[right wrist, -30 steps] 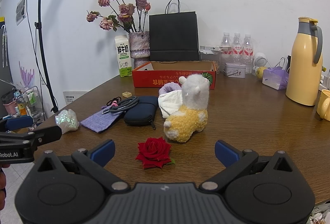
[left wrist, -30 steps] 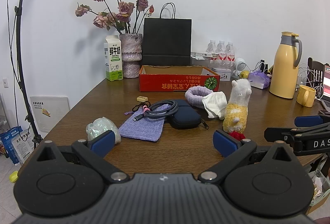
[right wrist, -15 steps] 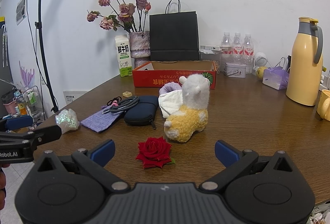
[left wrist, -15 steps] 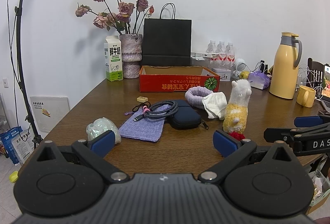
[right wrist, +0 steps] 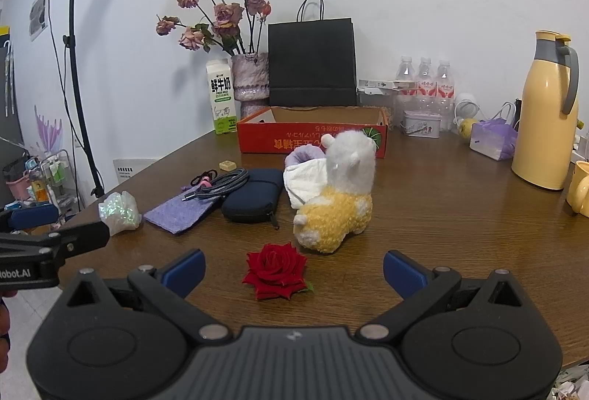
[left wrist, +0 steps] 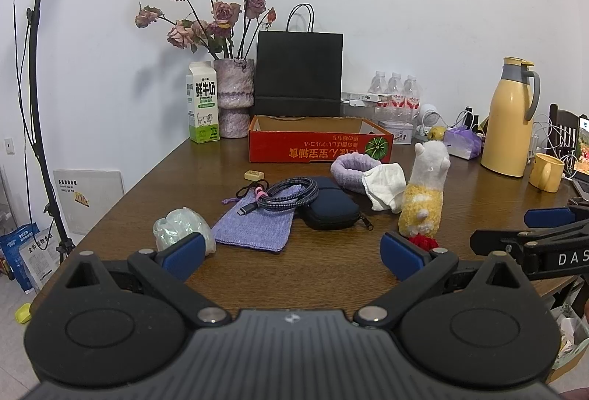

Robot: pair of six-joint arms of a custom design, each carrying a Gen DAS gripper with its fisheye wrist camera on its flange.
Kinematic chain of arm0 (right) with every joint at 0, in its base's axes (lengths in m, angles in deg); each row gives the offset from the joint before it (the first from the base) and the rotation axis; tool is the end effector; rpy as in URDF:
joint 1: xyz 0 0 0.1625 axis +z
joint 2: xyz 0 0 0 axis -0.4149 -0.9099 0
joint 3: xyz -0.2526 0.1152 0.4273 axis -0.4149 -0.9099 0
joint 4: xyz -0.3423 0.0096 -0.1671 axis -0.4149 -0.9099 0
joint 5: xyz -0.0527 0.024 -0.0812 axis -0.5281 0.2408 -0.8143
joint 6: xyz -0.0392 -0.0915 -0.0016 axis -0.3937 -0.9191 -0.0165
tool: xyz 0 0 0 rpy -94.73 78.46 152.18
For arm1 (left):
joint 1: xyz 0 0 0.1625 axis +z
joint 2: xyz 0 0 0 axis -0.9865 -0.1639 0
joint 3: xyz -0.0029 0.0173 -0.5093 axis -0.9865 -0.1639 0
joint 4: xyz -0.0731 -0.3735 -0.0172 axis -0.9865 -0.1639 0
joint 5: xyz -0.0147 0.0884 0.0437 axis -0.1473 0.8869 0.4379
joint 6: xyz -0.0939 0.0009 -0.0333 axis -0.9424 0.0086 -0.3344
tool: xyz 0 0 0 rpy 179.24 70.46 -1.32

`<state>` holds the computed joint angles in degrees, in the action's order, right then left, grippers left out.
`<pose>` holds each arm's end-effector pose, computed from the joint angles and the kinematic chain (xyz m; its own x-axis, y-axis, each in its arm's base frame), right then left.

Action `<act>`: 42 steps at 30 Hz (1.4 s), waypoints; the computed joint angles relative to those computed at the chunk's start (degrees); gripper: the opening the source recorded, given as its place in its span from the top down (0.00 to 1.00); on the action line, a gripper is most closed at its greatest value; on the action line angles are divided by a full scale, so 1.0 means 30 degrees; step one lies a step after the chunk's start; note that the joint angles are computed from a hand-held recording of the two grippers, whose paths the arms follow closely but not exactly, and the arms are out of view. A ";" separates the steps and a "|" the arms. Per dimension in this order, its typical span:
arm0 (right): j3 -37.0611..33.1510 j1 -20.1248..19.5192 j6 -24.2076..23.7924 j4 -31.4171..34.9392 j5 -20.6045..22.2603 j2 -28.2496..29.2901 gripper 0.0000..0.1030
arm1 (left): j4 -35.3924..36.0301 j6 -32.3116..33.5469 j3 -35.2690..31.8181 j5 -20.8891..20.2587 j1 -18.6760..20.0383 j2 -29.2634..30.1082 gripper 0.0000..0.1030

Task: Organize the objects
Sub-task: 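Close the right gripper on the red rose while the left approaches the plastic bag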

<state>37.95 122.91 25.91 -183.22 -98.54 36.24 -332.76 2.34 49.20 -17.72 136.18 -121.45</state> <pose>0.1933 -0.5167 0.0183 -0.7060 -0.3713 0.6031 -0.7059 0.4382 -0.5565 -0.0669 -0.4698 0.1721 -0.7164 -0.0731 -0.6939 0.6317 0.3543 -0.6895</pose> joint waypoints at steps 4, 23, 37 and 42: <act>-0.0275 0.0079 0.0020 0.0611 -0.0212 -0.0093 0.00 | 0.0372 -0.0235 -0.0098 -0.0073 0.0226 -0.0096 0.00; -0.2785 -0.0234 0.0004 0.5117 -0.0971 0.0279 0.00 | 0.2599 -0.0221 -0.1692 -0.0497 0.2082 -0.0756 0.00; -0.4953 -0.0164 -0.0229 0.7258 -0.1064 0.1215 0.38 | 0.3689 -0.0367 -0.2454 -0.0854 0.3406 -0.1392 0.00; -0.5304 -0.0125 -0.0504 0.7415 -0.0627 0.1411 0.56 | 0.4392 -0.0530 -0.2793 -0.1362 0.4042 -0.1680 0.00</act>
